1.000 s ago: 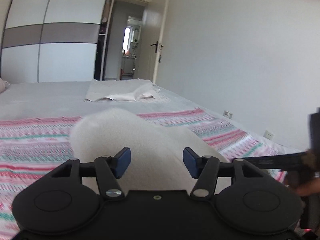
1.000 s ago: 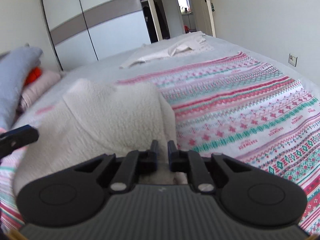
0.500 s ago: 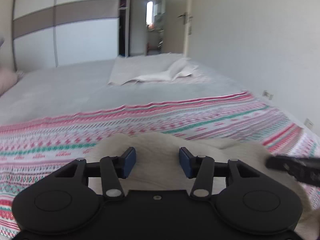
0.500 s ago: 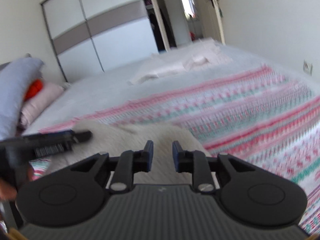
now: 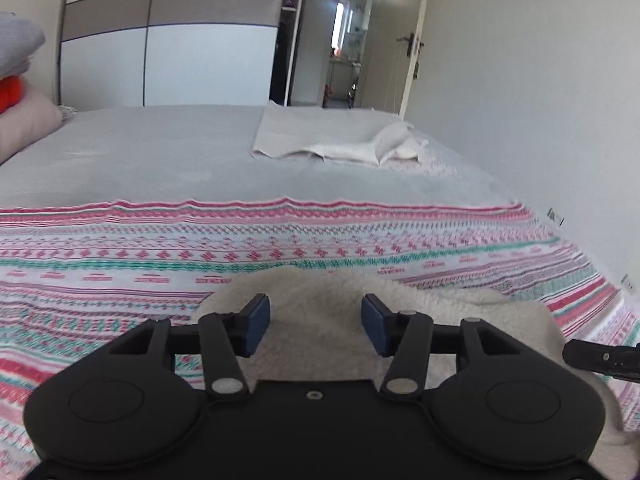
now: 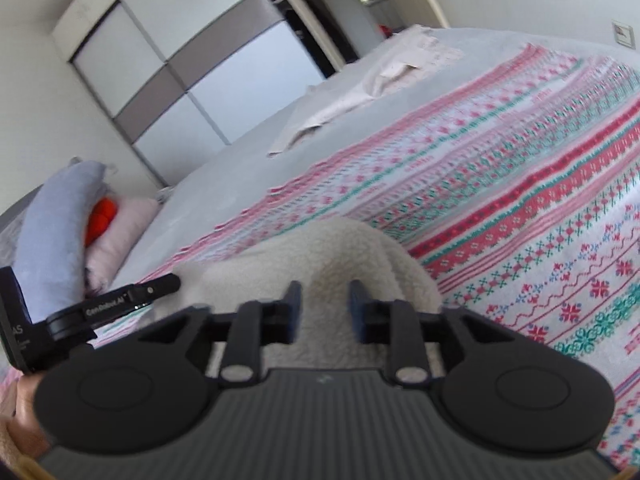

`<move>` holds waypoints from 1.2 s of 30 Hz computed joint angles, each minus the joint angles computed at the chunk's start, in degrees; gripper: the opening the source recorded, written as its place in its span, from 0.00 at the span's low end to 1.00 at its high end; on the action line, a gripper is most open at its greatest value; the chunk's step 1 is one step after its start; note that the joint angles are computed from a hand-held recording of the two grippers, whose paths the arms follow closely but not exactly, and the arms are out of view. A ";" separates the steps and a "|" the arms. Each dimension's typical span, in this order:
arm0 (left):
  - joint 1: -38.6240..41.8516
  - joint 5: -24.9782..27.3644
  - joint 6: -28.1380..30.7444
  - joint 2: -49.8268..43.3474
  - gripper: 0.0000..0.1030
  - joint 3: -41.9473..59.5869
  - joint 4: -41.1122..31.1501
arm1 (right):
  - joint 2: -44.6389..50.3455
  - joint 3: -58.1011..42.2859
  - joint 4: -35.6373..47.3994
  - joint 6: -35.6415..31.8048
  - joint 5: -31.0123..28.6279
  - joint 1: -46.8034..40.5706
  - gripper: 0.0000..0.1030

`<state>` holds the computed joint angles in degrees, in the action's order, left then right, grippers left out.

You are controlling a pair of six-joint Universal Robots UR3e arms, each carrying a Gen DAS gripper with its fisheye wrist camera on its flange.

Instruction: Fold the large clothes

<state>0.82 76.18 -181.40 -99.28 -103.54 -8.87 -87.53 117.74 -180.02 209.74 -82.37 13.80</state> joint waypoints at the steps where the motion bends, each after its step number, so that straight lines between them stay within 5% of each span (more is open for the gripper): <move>1: 0.90 -0.84 -0.03 3.23 0.49 -2.79 0.01 | -2.16 0.36 1.35 -0.50 -0.95 0.77 0.46; 7: 10.06 -11.62 -1.73 28.23 0.51 -20.75 -8.04 | -18.79 6.59 8.94 -2.59 0.83 1.91 0.48; 15: 16.71 -18.88 0.05 63.38 0.56 -32.53 -35.18 | -31.09 11.36 17.95 -0.95 -11.75 12.39 0.50; 20: 3.92 -4.51 -8.61 66.69 0.56 -38.32 -27.23 | -33.78 17.04 14.11 1.55 -15.82 16.74 0.50; 23: 2.14 -1.66 -11.74 71.74 0.56 -37.49 -33.56 | -37.25 19.98 15.41 5.19 -16.97 17.93 0.50; 26: -11.51 11.03 -17.76 66.34 0.58 -35.32 -31.52 | -38.91 19.82 18.79 9.83 -22.94 24.44 0.59; 31: -32.56 29.67 -28.06 55.33 0.81 -31.27 -30.41 | -35.38 14.77 25.65 14.62 -34.09 35.80 0.71; 36: -43.48 40.05 -37.55 48.92 1.00 -24.55 -38.64 | -29.88 7.10 35.55 17.89 -44.63 45.64 0.92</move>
<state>-42.65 116.23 -218.95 -50.36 -128.09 -47.51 -117.41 124.84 -144.47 227.63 -127.00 59.43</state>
